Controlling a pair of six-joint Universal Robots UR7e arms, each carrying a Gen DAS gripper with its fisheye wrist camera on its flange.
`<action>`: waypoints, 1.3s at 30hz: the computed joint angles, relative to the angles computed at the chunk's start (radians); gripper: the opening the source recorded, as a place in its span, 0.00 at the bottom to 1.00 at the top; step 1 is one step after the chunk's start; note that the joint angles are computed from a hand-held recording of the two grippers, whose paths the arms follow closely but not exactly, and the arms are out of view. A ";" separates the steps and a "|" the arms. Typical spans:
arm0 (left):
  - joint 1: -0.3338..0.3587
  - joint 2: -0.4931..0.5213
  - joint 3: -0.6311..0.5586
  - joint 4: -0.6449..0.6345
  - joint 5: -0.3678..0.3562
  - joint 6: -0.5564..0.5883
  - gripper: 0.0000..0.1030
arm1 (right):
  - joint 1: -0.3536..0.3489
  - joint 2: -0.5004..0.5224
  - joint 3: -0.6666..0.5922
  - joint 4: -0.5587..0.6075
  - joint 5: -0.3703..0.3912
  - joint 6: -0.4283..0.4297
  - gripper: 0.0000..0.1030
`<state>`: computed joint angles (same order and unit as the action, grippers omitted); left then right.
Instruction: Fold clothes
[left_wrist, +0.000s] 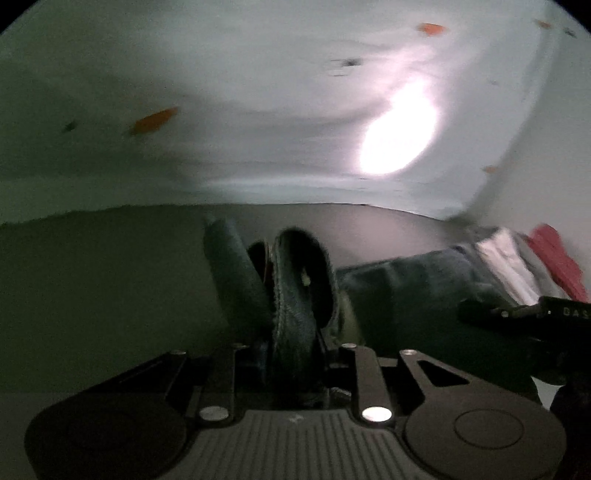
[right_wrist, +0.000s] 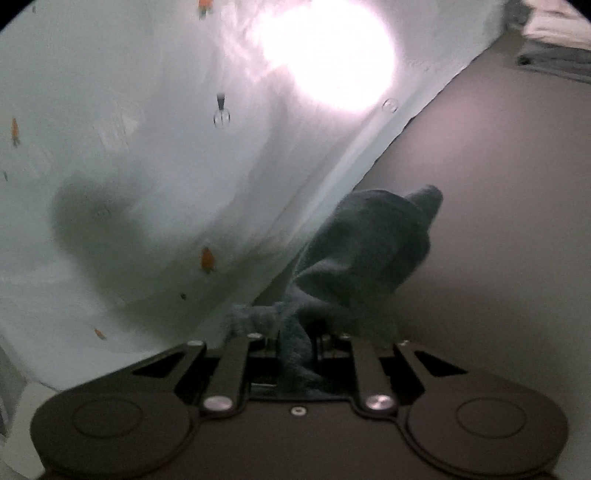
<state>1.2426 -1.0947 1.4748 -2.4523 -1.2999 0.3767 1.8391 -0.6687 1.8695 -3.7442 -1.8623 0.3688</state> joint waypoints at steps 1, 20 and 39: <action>-0.013 -0.015 0.026 -0.006 -0.014 0.009 0.25 | 0.008 -0.012 0.033 -0.043 -0.012 0.013 0.16; -0.284 -0.024 0.262 -0.081 -0.215 -0.022 0.24 | 0.104 -0.237 0.471 -0.717 -0.304 -0.024 0.16; -0.494 0.647 -0.605 -0.029 -0.377 0.069 0.15 | -0.208 -0.736 0.420 -0.601 0.026 -0.223 0.15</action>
